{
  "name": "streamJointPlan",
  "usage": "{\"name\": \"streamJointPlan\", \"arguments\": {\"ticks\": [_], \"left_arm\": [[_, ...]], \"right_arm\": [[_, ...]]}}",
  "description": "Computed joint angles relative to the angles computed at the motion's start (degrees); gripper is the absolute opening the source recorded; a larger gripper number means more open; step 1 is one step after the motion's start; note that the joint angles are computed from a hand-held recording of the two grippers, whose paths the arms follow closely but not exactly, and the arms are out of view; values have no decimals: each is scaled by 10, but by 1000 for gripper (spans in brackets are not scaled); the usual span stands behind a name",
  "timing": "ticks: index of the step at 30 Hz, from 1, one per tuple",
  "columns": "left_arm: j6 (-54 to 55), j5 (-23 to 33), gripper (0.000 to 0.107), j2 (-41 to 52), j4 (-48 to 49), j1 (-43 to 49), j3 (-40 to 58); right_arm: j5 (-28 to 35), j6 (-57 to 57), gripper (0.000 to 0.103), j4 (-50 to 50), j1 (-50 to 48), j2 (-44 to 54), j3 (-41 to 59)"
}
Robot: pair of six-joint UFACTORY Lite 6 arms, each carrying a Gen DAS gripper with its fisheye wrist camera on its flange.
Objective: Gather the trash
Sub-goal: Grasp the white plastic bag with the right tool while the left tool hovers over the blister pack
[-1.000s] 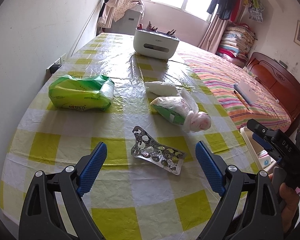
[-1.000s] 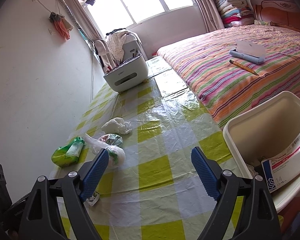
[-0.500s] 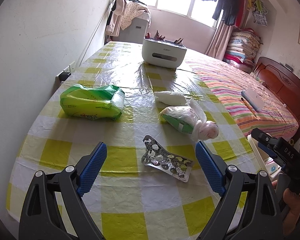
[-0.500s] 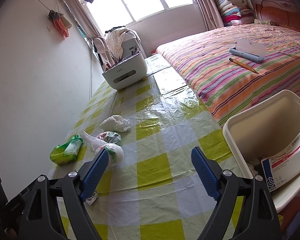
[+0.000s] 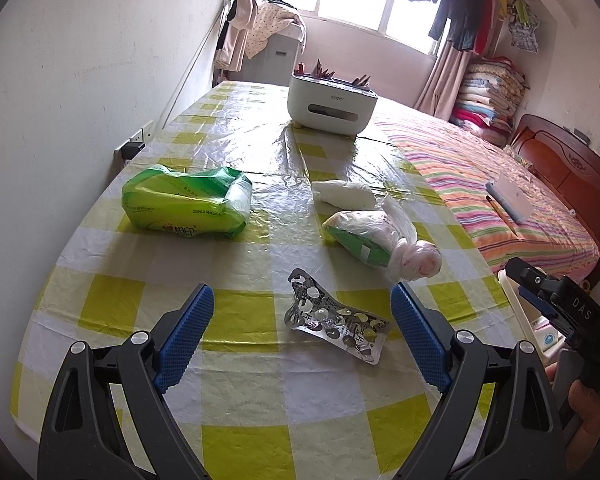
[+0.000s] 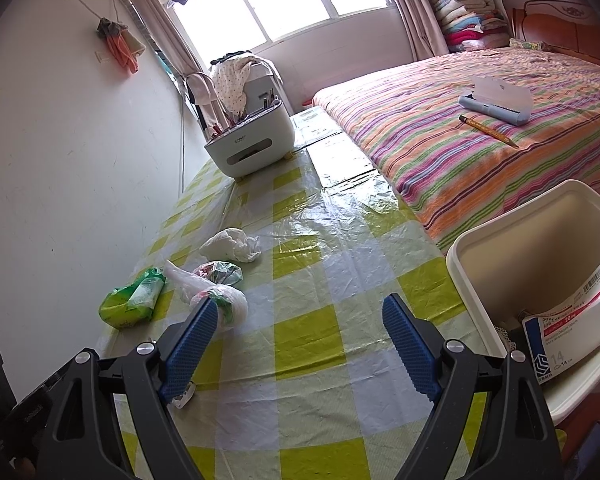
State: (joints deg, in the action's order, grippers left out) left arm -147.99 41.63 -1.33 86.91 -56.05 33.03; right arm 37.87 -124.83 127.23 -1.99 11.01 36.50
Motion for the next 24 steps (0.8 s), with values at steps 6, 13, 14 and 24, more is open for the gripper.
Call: {"name": "streamJointPlan", "arguments": {"ticks": [6, 13, 14, 24], "left_arm": [[-19, -21, 89, -15, 17, 14, -9], [-58, -58, 89, -49, 25, 63, -44], [-69, -69, 89, -54, 35, 74, -50], [-130, -122, 89, -75, 93, 115, -75]], "right_arm": [[-4, -4, 82, 3, 6, 2, 0], [-19, -6, 82, 0, 31, 12, 15], [-25, -9, 82, 3, 41, 15, 23], [-144, 11, 82, -68, 182, 122, 199]]}}
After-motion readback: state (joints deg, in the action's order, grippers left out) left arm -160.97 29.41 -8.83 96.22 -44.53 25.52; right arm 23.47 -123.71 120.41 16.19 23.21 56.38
